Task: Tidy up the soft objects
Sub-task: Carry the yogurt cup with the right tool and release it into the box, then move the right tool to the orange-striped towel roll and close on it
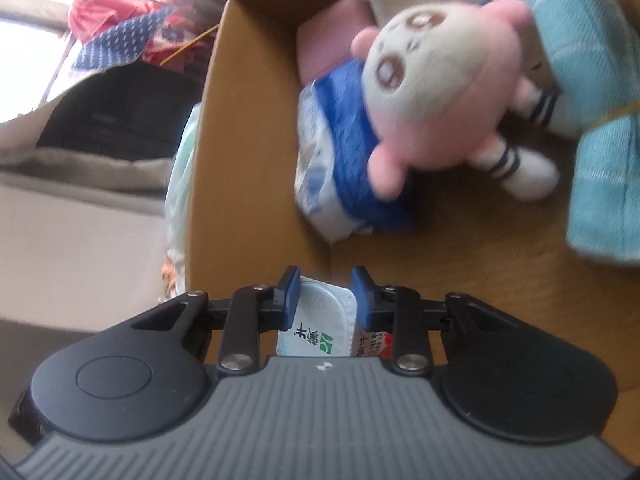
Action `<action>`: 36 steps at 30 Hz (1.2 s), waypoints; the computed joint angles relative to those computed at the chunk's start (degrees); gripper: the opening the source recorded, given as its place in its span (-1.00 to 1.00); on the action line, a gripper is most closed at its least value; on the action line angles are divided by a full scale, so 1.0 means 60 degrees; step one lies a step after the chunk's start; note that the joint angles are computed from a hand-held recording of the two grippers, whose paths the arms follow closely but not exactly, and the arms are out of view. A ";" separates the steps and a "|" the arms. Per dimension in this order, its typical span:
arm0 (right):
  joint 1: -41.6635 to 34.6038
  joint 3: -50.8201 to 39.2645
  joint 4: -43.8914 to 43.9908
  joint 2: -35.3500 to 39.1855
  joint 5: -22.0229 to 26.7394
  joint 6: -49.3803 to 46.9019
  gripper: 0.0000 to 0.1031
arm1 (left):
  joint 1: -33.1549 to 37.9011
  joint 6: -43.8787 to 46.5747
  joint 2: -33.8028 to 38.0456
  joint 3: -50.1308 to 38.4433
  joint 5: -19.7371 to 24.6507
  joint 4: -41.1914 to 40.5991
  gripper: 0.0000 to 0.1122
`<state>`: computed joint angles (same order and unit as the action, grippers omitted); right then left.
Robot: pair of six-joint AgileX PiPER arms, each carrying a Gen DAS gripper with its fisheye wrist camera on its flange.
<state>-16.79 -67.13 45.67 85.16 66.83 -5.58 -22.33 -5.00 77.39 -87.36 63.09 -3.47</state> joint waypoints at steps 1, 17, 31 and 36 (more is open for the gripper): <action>0.0068 0.0034 -0.0068 -0.0093 0.0044 0.0062 -0.46 | 0.0139 0.0011 -0.0177 0.0201 -0.0028 0.0048 0.02; 0.1687 -0.0622 -0.2669 -0.2924 -0.1078 0.2378 0.26 | 0.1605 0.0051 -0.2200 0.2461 -0.0853 0.1628 0.10; 0.6422 -0.4248 -0.0909 0.0928 -0.2592 0.2710 0.30 | 0.2352 0.0325 -0.1973 0.3376 -0.2273 0.1761 0.10; 0.7282 -0.8281 -0.0718 0.4606 -0.1480 0.3699 0.30 | 0.2287 -0.0526 -0.0647 0.3369 -0.3088 0.2395 0.10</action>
